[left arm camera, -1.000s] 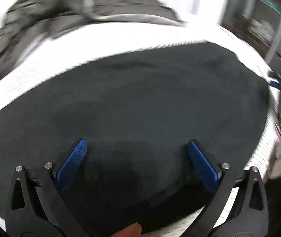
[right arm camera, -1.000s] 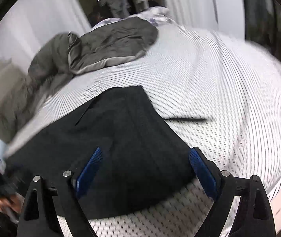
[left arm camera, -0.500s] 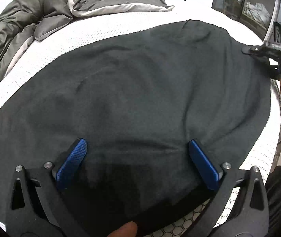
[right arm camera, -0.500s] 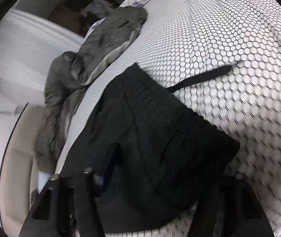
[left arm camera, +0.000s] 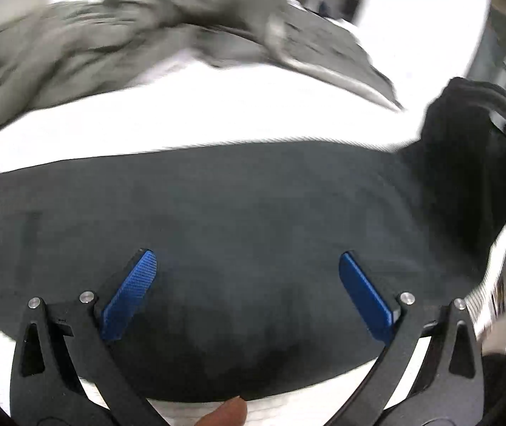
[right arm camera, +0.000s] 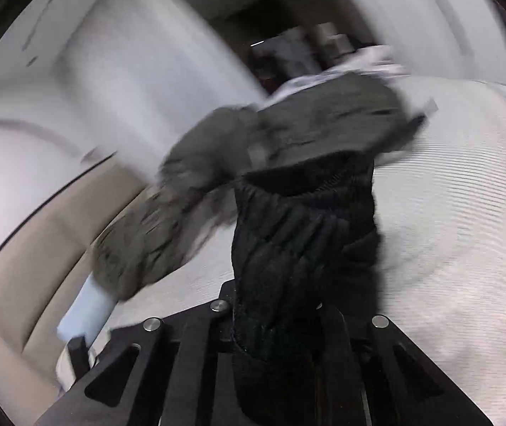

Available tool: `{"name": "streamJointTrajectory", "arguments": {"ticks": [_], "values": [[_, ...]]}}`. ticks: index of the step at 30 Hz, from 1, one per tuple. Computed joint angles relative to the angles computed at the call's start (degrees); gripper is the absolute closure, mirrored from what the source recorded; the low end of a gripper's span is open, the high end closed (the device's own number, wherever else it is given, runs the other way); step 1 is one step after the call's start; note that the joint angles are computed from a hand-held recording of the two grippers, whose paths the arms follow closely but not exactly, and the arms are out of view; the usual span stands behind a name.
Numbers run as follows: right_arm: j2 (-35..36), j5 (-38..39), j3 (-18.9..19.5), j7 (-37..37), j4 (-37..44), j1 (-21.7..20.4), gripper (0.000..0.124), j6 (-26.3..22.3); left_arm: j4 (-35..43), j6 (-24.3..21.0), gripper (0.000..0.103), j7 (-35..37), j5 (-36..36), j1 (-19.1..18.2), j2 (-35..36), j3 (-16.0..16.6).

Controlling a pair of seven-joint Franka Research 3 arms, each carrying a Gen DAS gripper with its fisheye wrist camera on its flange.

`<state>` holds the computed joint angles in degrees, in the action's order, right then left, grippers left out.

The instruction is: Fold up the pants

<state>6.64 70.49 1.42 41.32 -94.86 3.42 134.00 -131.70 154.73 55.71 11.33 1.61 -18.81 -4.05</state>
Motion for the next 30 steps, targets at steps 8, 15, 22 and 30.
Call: {"name": "streamJointTrajectory", "arguments": {"ticks": [8,15,22,30], "values": [[6.35,-12.31,6.99,-2.19,10.42,9.89,0.104,-13.01,-8.60,-0.71,0.001,-2.45,2.23,6.61,-9.21,3.96],[12.00,-34.79,6.13,4.94,14.81,14.77,0.076,-23.60,-11.97,3.29,0.001,-0.46,0.63,6.58,-13.02,6.23],[1.47,-38.04,3.21,4.05,-1.75,12.19,0.075,-5.61,-4.62,-5.02,0.001,9.30,0.62,0.94,-5.24,2.65],[-1.44,-42.87,1.25,3.23,-6.30,8.94,0.075,-7.65,-4.48,-7.01,0.000,6.71,6.06,3.05,-4.41,-0.10]]}}
